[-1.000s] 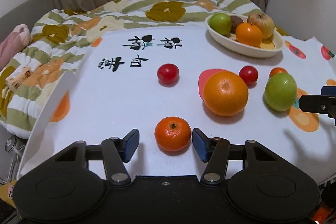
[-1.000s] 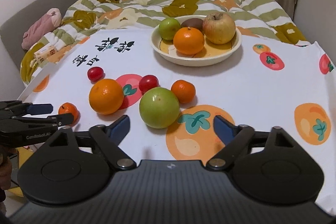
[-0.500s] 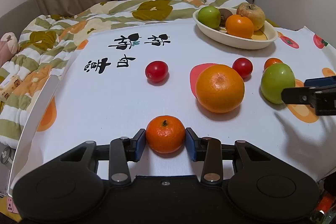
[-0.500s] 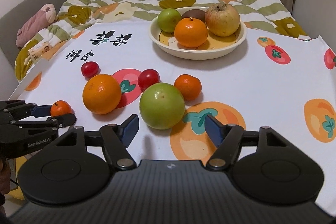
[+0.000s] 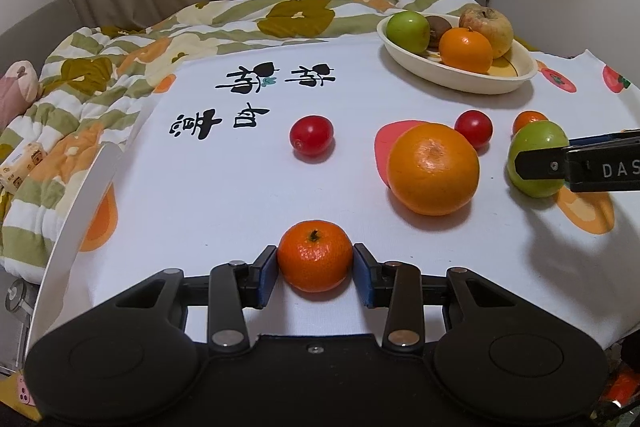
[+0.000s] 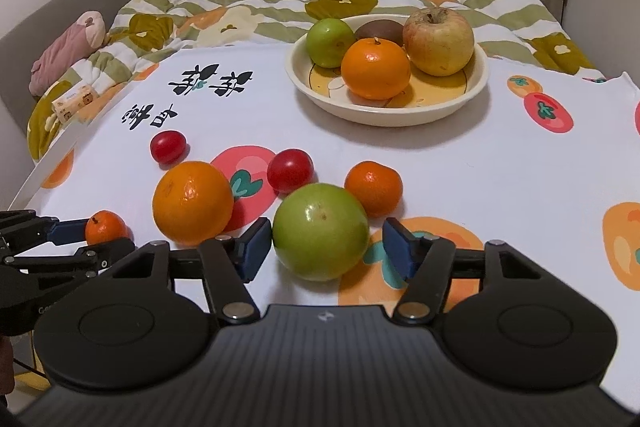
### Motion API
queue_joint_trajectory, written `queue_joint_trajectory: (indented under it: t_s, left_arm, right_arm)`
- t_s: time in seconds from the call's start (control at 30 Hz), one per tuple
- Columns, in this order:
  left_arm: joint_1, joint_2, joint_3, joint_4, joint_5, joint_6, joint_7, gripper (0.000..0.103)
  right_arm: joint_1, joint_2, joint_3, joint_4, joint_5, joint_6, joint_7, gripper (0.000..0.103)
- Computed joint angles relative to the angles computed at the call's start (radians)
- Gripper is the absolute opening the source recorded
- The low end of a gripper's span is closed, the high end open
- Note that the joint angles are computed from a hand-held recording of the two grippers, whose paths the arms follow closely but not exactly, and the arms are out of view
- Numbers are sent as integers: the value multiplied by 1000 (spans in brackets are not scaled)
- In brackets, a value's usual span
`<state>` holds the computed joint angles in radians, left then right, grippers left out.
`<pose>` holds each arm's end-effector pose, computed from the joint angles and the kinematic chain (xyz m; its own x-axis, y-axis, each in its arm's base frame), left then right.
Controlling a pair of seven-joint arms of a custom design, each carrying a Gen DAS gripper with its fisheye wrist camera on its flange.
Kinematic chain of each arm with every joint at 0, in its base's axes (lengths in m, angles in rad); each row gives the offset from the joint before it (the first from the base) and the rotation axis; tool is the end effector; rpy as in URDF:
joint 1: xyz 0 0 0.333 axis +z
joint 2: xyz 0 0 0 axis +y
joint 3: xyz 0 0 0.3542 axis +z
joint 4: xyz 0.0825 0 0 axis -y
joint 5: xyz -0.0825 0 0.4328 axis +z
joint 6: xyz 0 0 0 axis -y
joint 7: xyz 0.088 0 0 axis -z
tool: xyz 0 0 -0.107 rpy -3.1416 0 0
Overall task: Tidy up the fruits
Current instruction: 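Grasp a small mandarin with the left tool while the right tool grasps the large green apple, then carry the mandarin with the left tool while the right tool carries the green apple into the bowl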
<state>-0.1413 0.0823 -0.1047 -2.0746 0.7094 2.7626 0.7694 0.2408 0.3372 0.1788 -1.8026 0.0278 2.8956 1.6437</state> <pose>0.6193 -0.1824 0.4627 0.0091 -0.9955 -0.0943 -0.7534 0.0552 -0.6552 0.6832 0.2866 0.4621 0.3320 -0.9340 -0.1320 -0.7171 -0.1590 -0.6786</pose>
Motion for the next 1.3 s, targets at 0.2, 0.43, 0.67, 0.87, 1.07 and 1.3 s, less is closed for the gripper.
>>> queue_joint_trajectory:
  t_s: [0.2, 0.43, 0.67, 0.87, 1.07, 1.3]
  left_arm:
    - [5, -8, 1, -5, -2, -5, -1, 44]
    - [17, -30, -6, -11, 1, -8, -5, 44]
    - [37, -68, -21, -11, -25, -21, 8, 44]
    - [63, -119, -42, 1, -77, -26, 38, 44]
    - [84, -140, -64, 35, -87, -12, 86, 44]
    - [70, -103, -78, 130, -104, -40, 99, 44]
  right_arm:
    - [35, 4, -34, 8, -54, -1, 54, 70]
    - [24, -11, -17, 1, -33, -10, 67, 69]
    - [42, -46, -30, -5, -52, -19, 95, 69]
    - [79, -106, -67, -2, -116, -49, 175, 69]
    - [83, -152, -87, 9, -152, -60, 260, 69]
    - [41, -165, -78, 33, -117, -53, 211, 69]
